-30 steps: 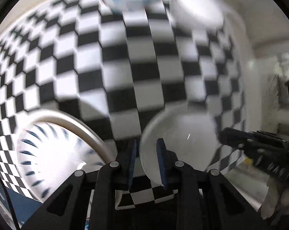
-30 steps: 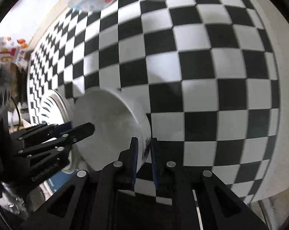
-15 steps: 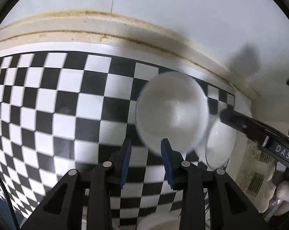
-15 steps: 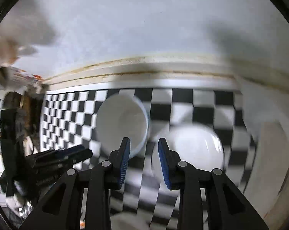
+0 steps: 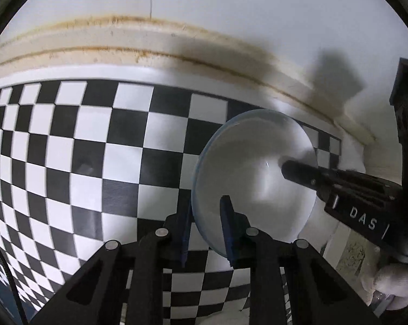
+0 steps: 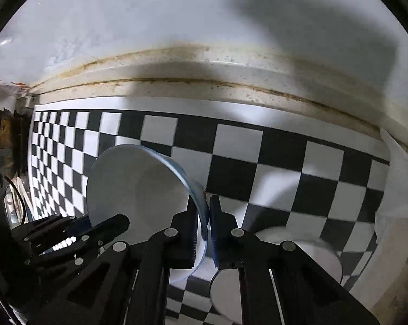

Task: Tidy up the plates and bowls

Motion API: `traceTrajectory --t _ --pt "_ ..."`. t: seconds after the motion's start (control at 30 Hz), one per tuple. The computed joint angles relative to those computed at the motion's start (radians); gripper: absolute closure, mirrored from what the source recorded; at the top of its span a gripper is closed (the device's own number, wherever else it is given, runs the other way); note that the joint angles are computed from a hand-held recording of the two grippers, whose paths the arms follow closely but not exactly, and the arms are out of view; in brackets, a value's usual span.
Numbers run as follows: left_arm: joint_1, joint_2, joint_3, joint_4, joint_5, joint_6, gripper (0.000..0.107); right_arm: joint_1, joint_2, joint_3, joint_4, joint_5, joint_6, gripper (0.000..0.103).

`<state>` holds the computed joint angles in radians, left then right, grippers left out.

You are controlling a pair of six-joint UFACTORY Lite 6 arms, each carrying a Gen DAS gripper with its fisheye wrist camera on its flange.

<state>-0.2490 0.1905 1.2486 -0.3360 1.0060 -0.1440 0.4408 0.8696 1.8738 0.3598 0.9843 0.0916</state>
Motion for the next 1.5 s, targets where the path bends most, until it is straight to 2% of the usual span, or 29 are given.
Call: traceTrajectory --t 0.23,0.37,0.43,0.5,0.57,0.7,0.87,1.07,1.3,1.5 --pt "-0.021 -0.234 0.003 0.031 0.161 0.004 0.089 0.038 -0.417 -0.341 -0.027 -0.032 0.073 0.094" --pt "-0.068 -0.415 -0.052 0.022 0.262 -0.007 0.089 0.106 -0.710 -0.568 -0.072 -0.031 0.204 0.094" --pt "-0.143 -0.508 -0.114 0.027 0.276 -0.053 0.089 0.151 -0.855 -0.691 -0.080 -0.032 0.281 0.093" --pt "-0.283 -0.540 -0.165 0.036 0.238 -0.150 0.089 0.225 -1.016 -0.829 -0.096 -0.031 0.388 0.093" --pt "-0.350 -0.612 -0.243 0.041 0.240 -0.187 0.089 0.321 -1.149 -0.954 -0.109 -0.040 0.518 0.093" --pt "-0.530 -0.701 -0.386 0.061 0.196 -0.313 0.089 0.507 -1.322 -1.140 -0.145 -0.072 0.756 0.092" --pt "-0.672 -0.777 -0.522 0.064 0.158 -0.412 0.089 0.725 -1.413 -1.295 -0.180 -0.158 1.024 0.092" --pt "-0.804 -0.763 -0.596 0.083 0.108 -0.505 0.089 0.886 -1.411 -1.384 -0.201 -0.241 1.190 0.091" --pt "-0.902 -0.697 -0.607 0.119 0.067 -0.564 0.089 0.929 -1.412 -1.454 -0.144 -0.299 1.189 0.092" --pt "-0.951 -0.626 -0.587 0.152 0.049 -0.601 0.089 0.916 -1.414 -1.470 -0.121 -0.300 1.159 0.092"
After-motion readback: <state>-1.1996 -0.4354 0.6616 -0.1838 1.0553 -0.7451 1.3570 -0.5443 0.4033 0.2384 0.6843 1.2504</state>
